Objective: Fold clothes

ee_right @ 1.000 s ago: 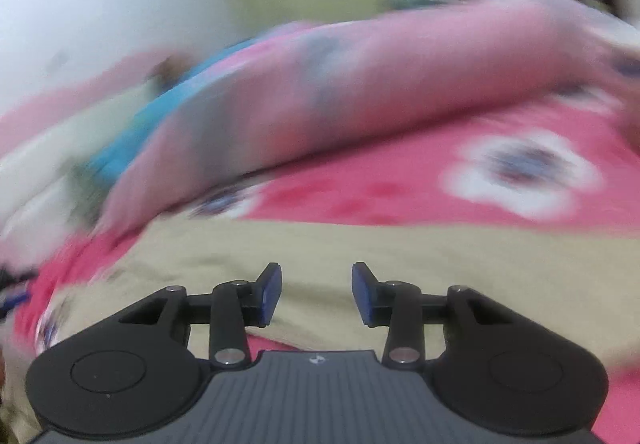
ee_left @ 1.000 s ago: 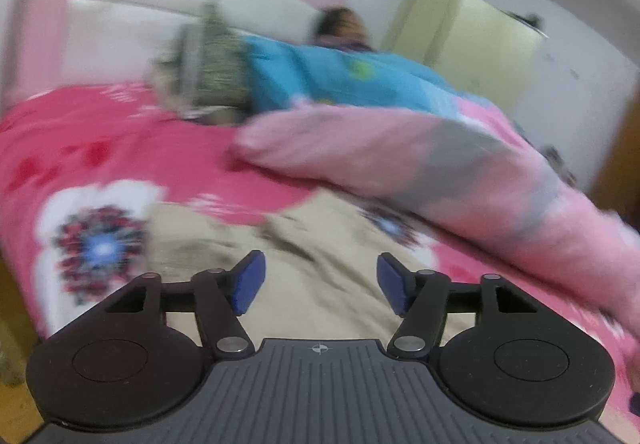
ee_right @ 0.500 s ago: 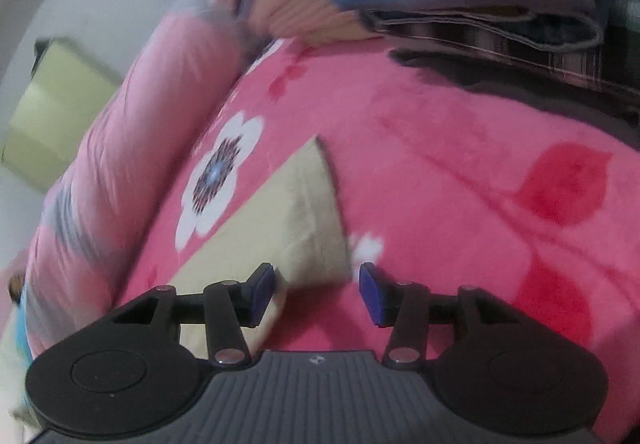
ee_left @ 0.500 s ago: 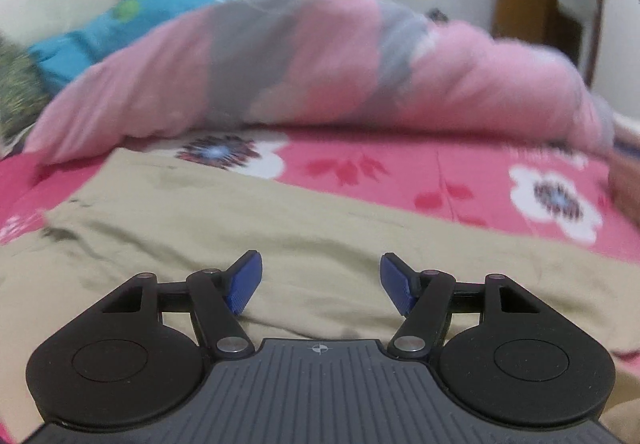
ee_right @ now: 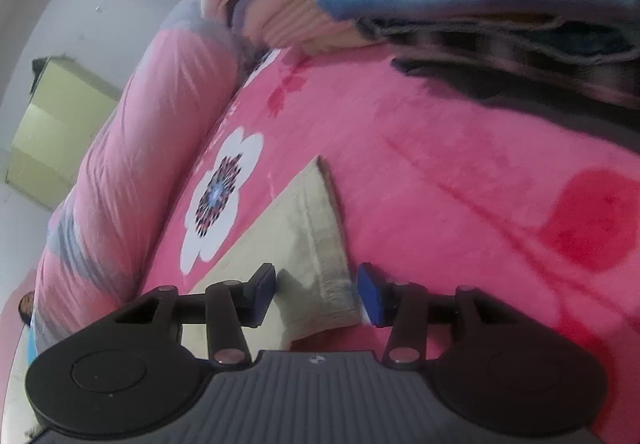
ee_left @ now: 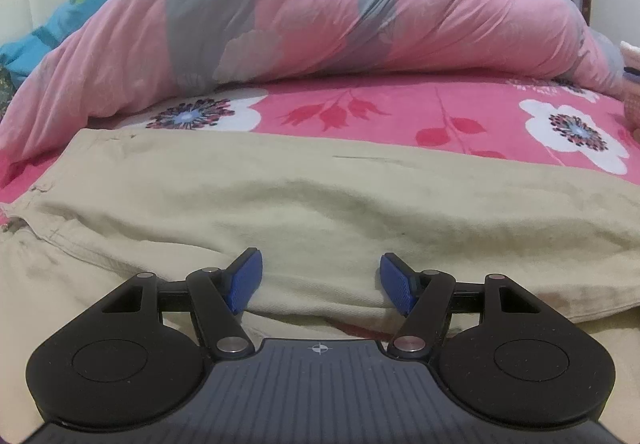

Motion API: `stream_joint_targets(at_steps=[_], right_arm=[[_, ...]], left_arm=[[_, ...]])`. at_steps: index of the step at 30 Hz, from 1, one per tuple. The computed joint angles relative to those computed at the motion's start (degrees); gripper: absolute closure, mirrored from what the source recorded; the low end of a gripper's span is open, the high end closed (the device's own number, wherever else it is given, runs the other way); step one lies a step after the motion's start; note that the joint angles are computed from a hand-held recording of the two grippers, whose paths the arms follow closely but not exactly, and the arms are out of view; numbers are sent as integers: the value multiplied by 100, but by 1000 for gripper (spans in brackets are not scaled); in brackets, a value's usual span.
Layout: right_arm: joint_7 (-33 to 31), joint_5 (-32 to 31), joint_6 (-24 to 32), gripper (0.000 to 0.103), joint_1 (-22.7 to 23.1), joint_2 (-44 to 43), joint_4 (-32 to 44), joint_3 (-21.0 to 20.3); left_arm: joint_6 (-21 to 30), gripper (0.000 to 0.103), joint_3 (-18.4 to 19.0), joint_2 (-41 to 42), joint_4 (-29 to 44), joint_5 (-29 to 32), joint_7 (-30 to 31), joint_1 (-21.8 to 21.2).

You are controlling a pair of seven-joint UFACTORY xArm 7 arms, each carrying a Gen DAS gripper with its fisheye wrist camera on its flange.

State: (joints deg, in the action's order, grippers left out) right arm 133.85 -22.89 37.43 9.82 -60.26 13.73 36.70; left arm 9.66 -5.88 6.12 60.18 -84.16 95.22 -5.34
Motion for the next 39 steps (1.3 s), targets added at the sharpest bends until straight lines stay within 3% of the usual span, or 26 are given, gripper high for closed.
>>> stream_joint_targets(at_steps=[3,7,9,11,13,16,19,22,26,29,33,35,39], right_arm=[[263,248,341,51,245,-156,65,92],[696,448,336,46,548,-345,112,257],[955,476,-124,40,602,-436,-20,294],[1170,475,-996,40,473,-406,-244,252],[1291,488,-1904,40,128,-201,-440,243],[1557,630,-2597,41,-544,-17,-613,510],[2388,764,-2625,47,-1037,-543,-805,1087],[2884,889,-1901,51,-989,-928,-801,1418],[3210,651,-1825,69,-1026,-778,-796,1473],[3007,327,-1915,88,-1202,-656,-720,1275],[1844,-225,-1922,89,-1632,-498,-216,743],[1087,-470,-2216,89,-2137,-132,179,466],[-47,-818,-3178,90,-3470,1157,1235,234]], left_arm=[[8,37,-8,46,34,-23,3,1],[-11,36,-26,83,66,-59,57,2],[-23,36,-32,88,68,-73,77,1],[-35,36,-36,91,67,-88,95,-1],[-40,36,-37,91,66,-102,109,-2],[13,36,-26,87,65,-120,93,12],[97,36,-4,91,78,-32,-38,32],[116,36,-9,96,87,-7,-71,46],[50,35,-33,107,91,-78,21,30],[21,35,-37,81,80,-133,90,23],[1,36,-11,17,144,-451,296,-6],[-97,35,3,97,250,-138,-135,-70],[-633,36,-31,357,391,1282,-1696,-223]])
